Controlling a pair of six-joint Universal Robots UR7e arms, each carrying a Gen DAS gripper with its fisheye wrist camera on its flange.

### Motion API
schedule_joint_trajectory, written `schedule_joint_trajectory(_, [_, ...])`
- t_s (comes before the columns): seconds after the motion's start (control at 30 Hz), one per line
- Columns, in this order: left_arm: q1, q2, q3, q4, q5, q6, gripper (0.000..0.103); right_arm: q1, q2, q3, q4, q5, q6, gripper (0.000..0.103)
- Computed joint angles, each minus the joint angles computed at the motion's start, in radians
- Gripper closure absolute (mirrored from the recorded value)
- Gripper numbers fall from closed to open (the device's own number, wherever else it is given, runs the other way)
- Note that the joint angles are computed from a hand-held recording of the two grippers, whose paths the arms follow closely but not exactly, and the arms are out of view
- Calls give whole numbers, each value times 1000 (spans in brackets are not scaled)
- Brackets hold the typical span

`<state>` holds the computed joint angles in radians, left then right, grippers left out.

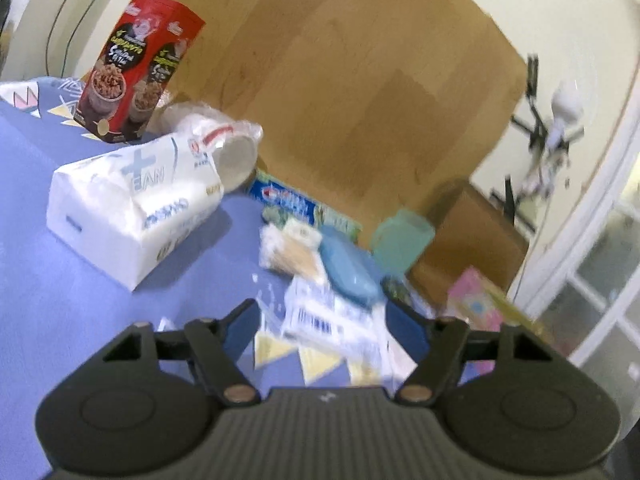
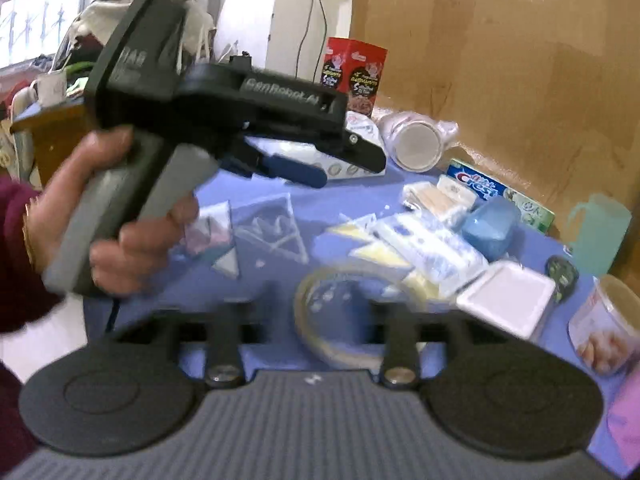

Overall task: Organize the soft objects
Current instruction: 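Grasp the roll of clear tape by its rim with the left gripper, then lower the tape roll into the pink tin and open the left gripper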

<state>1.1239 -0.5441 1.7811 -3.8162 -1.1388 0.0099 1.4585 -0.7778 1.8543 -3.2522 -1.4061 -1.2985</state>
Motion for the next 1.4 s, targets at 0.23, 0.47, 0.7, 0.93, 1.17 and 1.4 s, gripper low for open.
schedule_joint_trajectory(0.23, [-57, -32, 42, 183, 106, -8, 39, -18, 4, 12, -106, -14, 93, 15])
schedule_joint_trajectory(0.47, [-82, 20, -11, 293, 173, 1, 66, -23, 25, -76, 39, -64, 183, 27])
schedule_joint_trajectory(0.7, [-119, 15, -38, 280, 115, 16, 66, -77, -25, 22, -150, 121, 178, 29])
schedule_joint_trajectory(0.93, [-165, 140, -303, 437, 10, 151, 66, -133, -38, 43, -464, 196, 253, 29])
schedule_joint_trajectory(1.17, [-190, 331, -628, 645, -87, 235, 65, -204, -61, -11, -577, 162, 431, 29])
schedule_joint_trajectory(1.4, [-215, 459, -812, 734, -60, 291, 57, -212, 25, -163, -672, -51, 531, 28])
